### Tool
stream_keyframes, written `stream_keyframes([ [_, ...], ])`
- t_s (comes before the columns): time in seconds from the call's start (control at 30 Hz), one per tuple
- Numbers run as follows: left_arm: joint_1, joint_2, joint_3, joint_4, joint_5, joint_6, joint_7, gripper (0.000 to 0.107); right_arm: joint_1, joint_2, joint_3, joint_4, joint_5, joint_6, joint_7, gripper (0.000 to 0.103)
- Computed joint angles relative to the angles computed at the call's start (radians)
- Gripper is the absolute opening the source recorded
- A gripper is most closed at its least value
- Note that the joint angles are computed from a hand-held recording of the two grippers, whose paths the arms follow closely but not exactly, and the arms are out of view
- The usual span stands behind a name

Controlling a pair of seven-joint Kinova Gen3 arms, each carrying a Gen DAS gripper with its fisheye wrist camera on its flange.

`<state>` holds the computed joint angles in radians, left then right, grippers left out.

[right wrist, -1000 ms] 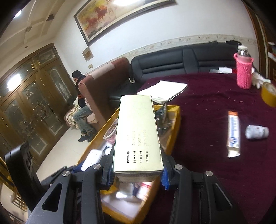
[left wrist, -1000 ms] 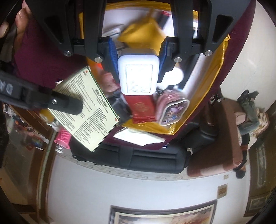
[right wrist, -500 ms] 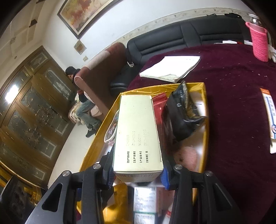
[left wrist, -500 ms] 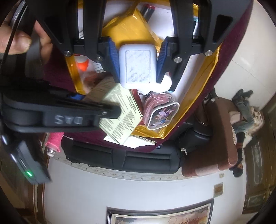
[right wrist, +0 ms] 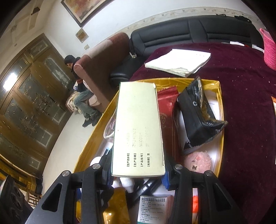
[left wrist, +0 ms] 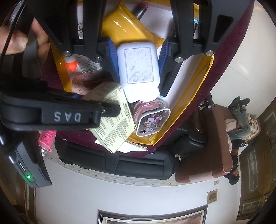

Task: Organize objects
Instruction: 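Carry both boxes into the tray and open both tools, then move both tools back to the table and grasp the ointment box with left tool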

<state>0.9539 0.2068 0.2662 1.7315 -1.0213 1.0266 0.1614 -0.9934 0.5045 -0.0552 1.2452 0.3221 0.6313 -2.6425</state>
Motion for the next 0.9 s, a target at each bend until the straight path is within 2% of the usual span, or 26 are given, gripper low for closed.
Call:
stream_keyframes([
  [0.13, -0.003, 0.0, -0.002, 0.0, 0.004, -0.002, -0.003, 0.044, -0.006, 0.007, -0.005, -0.013, -0.005, 0.033, 0.012, 0.049],
  [0.2, -0.004, -0.001, -0.002, 0.003, 0.003, -0.006, -0.001, 0.051, -0.016, 0.006, -0.002, -0.019, 0.005, 0.053, 0.01, 0.05],
  [0.23, -0.005, -0.003, -0.003, 0.006, 0.001, -0.007, 0.002, 0.058, -0.014, 0.004, -0.007, -0.02, 0.002, 0.058, 0.014, 0.053],
  [0.3, 0.0, -0.005, -0.003, 0.011, -0.014, -0.002, 0.019, 0.064, -0.022, 0.0, -0.005, -0.024, 0.009, 0.076, 0.01, 0.069],
  [0.4, 0.001, -0.009, 0.002, 0.017, -0.03, 0.0, 0.031, 0.071, -0.059, -0.015, 0.019, -0.02, 0.065, 0.111, -0.024, 0.075],
  [0.63, -0.002, -0.014, 0.007, 0.03, -0.052, -0.007, 0.057, 0.077, -0.078, -0.116, 0.02, 0.106, 0.166, 0.044, -0.165, 0.076],
  [0.9, 0.017, -0.019, 0.021, 0.054, -0.136, 0.019, 0.14, 0.08, -0.071, -0.267, -0.002, 0.307, 0.316, -0.03, -0.389, 0.077],
])
